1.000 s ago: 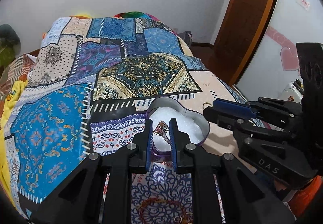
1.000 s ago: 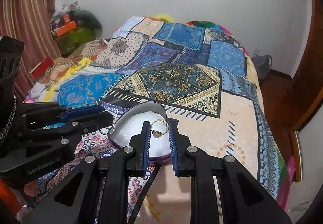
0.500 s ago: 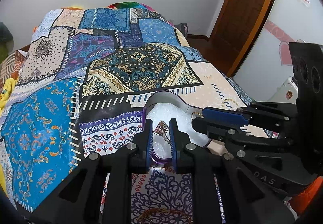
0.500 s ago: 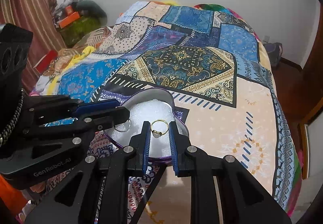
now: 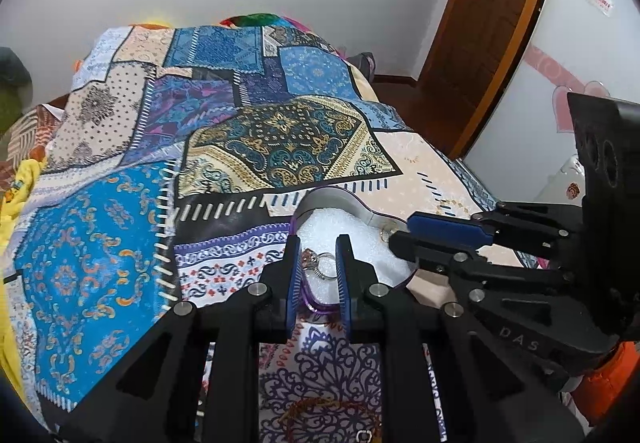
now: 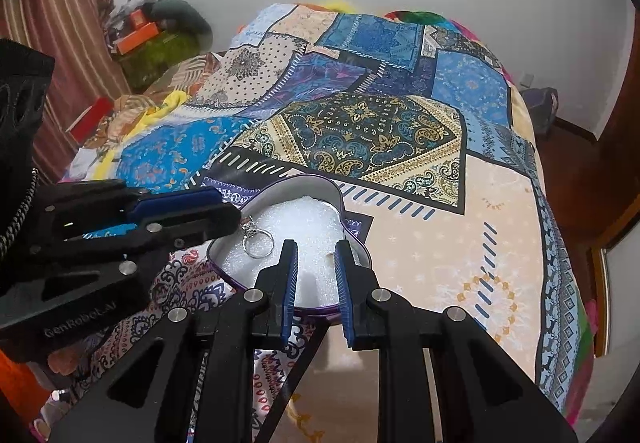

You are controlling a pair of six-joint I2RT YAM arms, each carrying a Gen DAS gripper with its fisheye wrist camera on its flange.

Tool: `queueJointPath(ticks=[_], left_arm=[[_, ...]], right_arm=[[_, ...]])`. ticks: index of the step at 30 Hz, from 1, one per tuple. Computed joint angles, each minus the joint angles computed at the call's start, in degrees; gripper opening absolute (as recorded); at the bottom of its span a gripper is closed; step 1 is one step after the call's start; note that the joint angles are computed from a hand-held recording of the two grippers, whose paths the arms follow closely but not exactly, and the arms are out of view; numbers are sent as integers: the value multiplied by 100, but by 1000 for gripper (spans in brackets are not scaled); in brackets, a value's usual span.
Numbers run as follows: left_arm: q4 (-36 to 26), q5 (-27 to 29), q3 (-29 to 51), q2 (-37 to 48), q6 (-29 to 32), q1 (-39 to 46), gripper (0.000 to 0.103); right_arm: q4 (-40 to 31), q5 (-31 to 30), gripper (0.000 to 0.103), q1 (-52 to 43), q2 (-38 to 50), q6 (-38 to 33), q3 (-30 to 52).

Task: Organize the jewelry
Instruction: 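Carry both rings into the purple heart tin and open both grippers, then lift both open grippers away from the tin, then grasp the red-gold braided bracelet with the left gripper while the right grasps the red cord bracelet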

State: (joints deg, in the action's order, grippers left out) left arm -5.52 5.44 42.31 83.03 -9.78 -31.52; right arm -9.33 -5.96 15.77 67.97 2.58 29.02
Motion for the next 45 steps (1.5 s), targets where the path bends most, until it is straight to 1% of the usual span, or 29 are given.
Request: queueJointPath(ticks=[1,3,4,5,8,10,11,12,14,18,22,28,31,35,39,40,41,43,44,45], left_arm=[[-47,-53,-35,-107,-2,-8,16],[-131,-125,-111,-310,-8,-5,24],[-165,-168,-152,-418,-18,-8,31],[-213,-219,-202,-555,-27,-12,35],[-399,-357,-274,-853,-19,-30,37],[-584,-488,-336,-1106,-15,-65,38],[-660,-528,-374,-1226,-16,-74,41],[-733,-562,-417,-1355,-18,-82,43],[-885,-643,-516,-1638,-17,-97,48],[-1277,-761,-689,-2145,-16,-101,50],[-1573,-802,-840,-2467,-30,-88,53],[-1923,-857,-1149,-2768,-42,-160,54],[-1994,-913,-1356,-2847,-76,-238,54],[-1902,-885,-1626,-2689,-110,-194,54],[-1567,-868,-1902,-2453,-227,-115,53],[-1468,-782,-1934,-2352,-269,-73,51],[-1340,-691,-1969,-2262,-308,-40,45],[-1172,-599,-1948,-2052,-319,-35,37],[-1105,-593,-1945,-1980,-343,-66,34],[-987,-563,-1917,-1826,-378,-89,33]], right_arm=[[-29,41,17,29,-56,20,-6],[-114,120,17,62,-213,45,-26],[-176,171,17,87,-307,67,-31],[-245,212,18,112,-412,93,-37],[-469,370,18,231,-731,144,-41],[-641,556,21,387,-954,190,-46],[-708,663,29,478,-1055,229,-56],[-758,758,40,555,-1151,263,-68],[-870,1002,48,757,-1488,355,-145],[-1154,1220,48,1031,-1859,514,-173],[-1387,1461,48,1337,-2136,693,-253],[-1715,1809,49,1831,-2463,1023,-437],[-1853,1864,49,1988,-2632,1218,-548],[-1984,2042,49,2257,-2742,1464,-667],[-2048,2169,49,2494,-2786,1688,-817],[-2047,2201,49,2540,-2780,1735,-861],[-2013,2177,49,2533,-2752,1751,-899],[-1980,2083,49,2487,-2755,1787,-986],[-1932,2020,49,2435,-2715,1790,-1021],[-1922,2004,49,2434,-2704,1819,-1049]])
